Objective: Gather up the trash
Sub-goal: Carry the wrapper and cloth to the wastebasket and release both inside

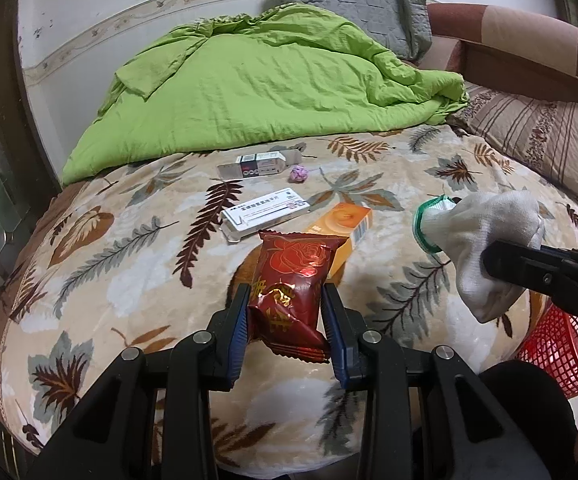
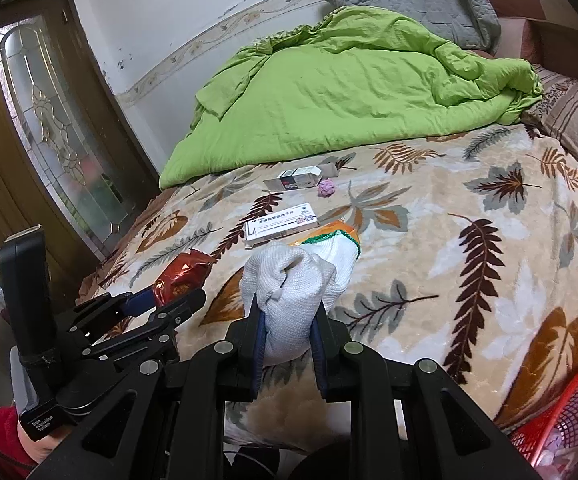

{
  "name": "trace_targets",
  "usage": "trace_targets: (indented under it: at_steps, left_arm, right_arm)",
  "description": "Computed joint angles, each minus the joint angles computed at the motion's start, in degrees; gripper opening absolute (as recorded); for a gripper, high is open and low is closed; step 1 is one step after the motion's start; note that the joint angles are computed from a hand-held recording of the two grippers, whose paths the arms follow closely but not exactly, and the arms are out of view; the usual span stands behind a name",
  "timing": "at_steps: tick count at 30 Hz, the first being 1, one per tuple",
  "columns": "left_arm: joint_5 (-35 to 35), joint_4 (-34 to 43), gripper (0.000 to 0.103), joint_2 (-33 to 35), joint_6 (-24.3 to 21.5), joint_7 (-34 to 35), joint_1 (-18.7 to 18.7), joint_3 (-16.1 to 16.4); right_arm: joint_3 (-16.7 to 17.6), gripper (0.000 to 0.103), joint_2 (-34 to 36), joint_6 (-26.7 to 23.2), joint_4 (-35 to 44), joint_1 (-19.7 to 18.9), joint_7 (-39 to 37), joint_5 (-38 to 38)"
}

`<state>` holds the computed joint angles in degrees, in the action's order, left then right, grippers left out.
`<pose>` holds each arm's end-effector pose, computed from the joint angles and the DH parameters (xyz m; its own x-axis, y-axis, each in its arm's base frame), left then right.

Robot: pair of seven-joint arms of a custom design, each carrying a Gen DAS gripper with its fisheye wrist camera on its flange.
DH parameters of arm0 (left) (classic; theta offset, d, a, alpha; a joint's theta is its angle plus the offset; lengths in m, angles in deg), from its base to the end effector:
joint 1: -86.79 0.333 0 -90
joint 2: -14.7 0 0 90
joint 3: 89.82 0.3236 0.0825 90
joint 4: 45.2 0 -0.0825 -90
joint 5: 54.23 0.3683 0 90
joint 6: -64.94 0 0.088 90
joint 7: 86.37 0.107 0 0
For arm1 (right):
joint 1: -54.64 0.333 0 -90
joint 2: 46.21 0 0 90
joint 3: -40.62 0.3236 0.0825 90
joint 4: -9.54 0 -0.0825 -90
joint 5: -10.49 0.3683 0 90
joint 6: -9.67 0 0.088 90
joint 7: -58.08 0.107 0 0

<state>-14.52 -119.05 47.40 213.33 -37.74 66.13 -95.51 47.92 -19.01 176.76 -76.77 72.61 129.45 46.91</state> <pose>0.6816 -0.3272 0.5118 -0.1172 -0.9888 -0.0921 -0.6345 0.1459 -0.7590 0.6792 0.2575 0.5080 0.3314 -0.8682 -0.3693 -0.6522 0.0720 -0.7547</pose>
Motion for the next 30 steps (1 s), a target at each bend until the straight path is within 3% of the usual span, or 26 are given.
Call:
trace_targets:
  at_steps: [19,30]
  left_arm:
    - [-3.64,8.06,0.034,4.9,-2.39,7.9,-2.55,-1.55]
    - [-8.31,15.26,0.034,9.34,-4.18,16.22,-4.29,-3.44]
  right_arm:
    - [0.17,0.022,-6.29,4.0,-9.22,-2.99,-1.37,5.95]
    - [-2.15,0.022,-11.96,7.46,-17.65,-3.33,1.08,6.73]
